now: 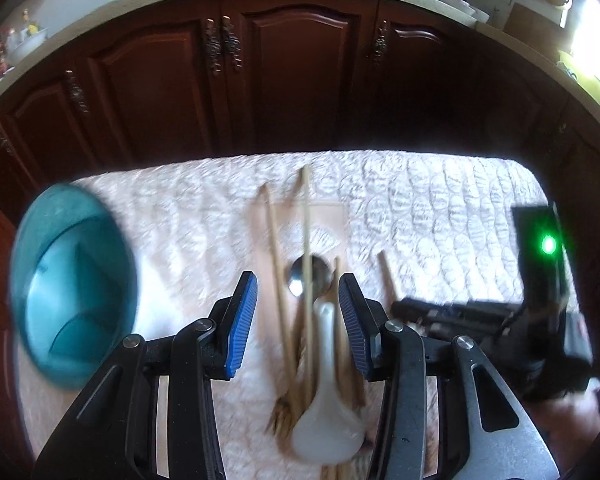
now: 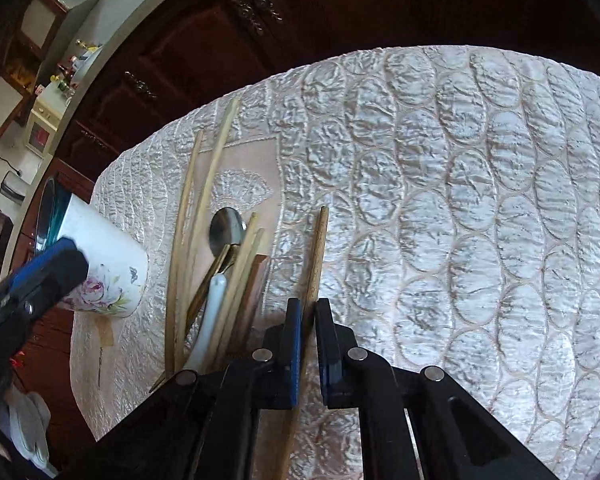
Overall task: Organize utensils
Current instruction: 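Grasp a wooden chopstick with the left tool while the right tool grasps another chopstick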
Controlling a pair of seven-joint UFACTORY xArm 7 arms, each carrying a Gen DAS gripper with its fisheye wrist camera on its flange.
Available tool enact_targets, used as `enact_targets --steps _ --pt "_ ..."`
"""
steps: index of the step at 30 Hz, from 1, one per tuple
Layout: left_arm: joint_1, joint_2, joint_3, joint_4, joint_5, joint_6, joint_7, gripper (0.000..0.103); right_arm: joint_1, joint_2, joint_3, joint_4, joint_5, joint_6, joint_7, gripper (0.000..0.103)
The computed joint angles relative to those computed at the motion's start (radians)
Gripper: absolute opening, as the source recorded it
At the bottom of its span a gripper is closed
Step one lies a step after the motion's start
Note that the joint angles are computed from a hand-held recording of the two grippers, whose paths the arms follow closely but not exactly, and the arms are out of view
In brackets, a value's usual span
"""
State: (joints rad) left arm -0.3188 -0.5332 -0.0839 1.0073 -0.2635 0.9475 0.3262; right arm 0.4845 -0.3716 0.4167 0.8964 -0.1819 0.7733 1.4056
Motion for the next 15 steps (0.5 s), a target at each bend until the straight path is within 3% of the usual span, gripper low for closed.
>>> enact_targets --steps 4,9,15 --pt "-0.003 0.090 -0.042 0.067 0.026 -0.015 -0.036 0.042 0.002 -0.028 -0.036 -0.047 0.049 -0.046 -0.022 0.008" --pt "0.009 0.236 -0.106 0.163 0.139 -0.038 -0.131 0.042 -0.009 -0.062 -0.083 -0.068 0.101 -0.051 -0.127 0.008" --pt "-0.010 0.369 -0.122 0.253 0.235 -0.030 -0.197 0.041 -0.042 -0.035 -0.114 -0.058 0.137 -0.097 -0.218 0.008"
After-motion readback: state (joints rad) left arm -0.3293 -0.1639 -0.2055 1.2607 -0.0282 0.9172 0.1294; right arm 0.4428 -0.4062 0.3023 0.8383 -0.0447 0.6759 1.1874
